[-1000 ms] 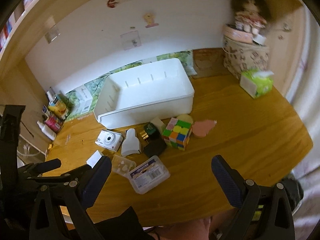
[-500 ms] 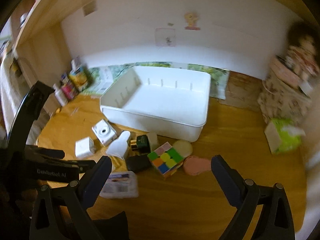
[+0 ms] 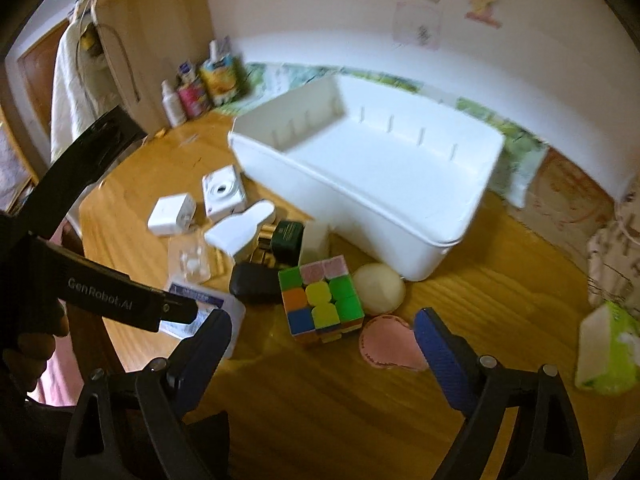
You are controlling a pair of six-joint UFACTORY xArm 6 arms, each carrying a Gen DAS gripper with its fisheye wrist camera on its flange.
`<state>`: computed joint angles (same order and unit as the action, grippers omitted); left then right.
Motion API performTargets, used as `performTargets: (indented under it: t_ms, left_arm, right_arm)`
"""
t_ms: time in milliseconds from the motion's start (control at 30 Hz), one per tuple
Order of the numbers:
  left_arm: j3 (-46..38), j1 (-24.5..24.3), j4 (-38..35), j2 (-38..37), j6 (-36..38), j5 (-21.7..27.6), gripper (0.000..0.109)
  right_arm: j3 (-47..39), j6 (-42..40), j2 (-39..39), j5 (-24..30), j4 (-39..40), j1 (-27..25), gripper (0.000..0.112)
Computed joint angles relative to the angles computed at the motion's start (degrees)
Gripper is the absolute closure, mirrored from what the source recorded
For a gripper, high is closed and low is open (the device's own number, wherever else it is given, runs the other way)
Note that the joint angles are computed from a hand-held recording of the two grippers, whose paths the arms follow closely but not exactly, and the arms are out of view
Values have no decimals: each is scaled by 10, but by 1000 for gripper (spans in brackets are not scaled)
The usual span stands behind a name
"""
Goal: Organize rigid objects
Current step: 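Grasp the Rubik's cube with the right tool while the left tool grasps the clear labeled box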
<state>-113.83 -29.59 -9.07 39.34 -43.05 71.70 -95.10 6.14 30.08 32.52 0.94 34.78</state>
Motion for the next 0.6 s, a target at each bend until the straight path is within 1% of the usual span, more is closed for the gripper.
performTargets:
  t_ms: [67,233,267,367,400,467,500,567,600]
  left_arm:
    - [-17,2,-15,16,-8,12,7]
    - [-62,6,-31,51,-22,39,7]
    - [-72,7,-34,58,-25,46,7]
    - [-118,9,-34,90,-32,72,7]
    - [-142,11,-35,106,-34,88,7]
    - [-239,13,-38,169,-47,130,7]
    - [-278,14,-40,195,-51,147,7]
    - [-322,17,-42,224,-56,169,8]
    - [-370,19,-42,253,-60,192,8]
  right_arm:
    - [-23,-34,19,20,26,-3,26]
    - [-76,-103,61,62,85,-12,29]
    - [-85,-111,69,70,90,-13,31]
    - [-113,-128,90,92,99,-16,33]
    - [-120,-133,95,97,103,-17,33]
    - [-135,-140,107,107,109,-19,33]
    - [-141,-145,112,112,112,-20,35]
    - [-161,-148,127,129,112,-21,39]
    - [-170,-149,134,137,111,-21,41]
